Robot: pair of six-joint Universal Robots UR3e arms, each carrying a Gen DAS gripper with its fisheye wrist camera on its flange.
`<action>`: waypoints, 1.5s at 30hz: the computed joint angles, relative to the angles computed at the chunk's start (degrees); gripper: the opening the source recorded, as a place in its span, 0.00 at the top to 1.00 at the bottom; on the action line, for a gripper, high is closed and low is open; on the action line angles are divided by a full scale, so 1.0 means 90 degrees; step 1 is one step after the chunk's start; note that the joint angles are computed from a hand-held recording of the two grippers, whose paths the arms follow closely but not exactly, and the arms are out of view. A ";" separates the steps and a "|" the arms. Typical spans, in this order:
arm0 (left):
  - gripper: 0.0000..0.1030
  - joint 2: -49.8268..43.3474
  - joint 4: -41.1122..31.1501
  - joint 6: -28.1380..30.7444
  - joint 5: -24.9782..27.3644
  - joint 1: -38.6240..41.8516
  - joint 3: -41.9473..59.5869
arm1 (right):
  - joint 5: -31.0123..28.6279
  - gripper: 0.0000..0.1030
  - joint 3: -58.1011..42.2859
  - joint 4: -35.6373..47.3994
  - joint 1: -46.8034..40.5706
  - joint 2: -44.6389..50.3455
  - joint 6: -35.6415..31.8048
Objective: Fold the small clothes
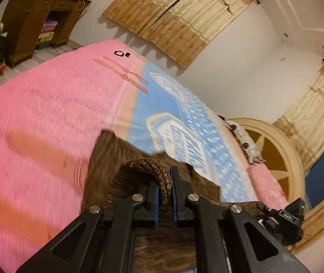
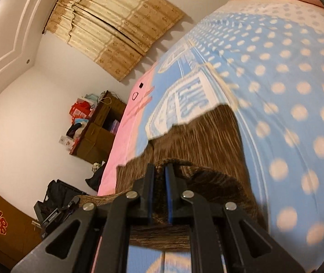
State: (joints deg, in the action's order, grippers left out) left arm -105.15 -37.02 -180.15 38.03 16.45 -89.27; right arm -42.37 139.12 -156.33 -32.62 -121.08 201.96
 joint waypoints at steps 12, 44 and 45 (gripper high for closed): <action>0.91 -0.4111 -0.1947 -0.1118 0.1958 -0.1209 0.5399 | -0.2147 0.85 -0.3453 -0.1694 0.1437 0.5619 0.0733; 0.36 0.0327 0.0318 0.1270 0.1557 -0.0160 -0.1463 | -0.5069 0.60 -0.2999 -0.1704 0.2470 0.4555 -0.0432; 0.36 0.0402 0.0331 0.1325 0.1499 -0.0146 -0.1609 | -0.4995 0.60 -0.2566 -0.1760 0.2430 0.4149 -0.0480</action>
State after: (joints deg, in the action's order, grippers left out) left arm -101.53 -34.05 -168.22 51.52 15.13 -103.75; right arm -87.33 116.02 -172.17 -10.75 -83.73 197.64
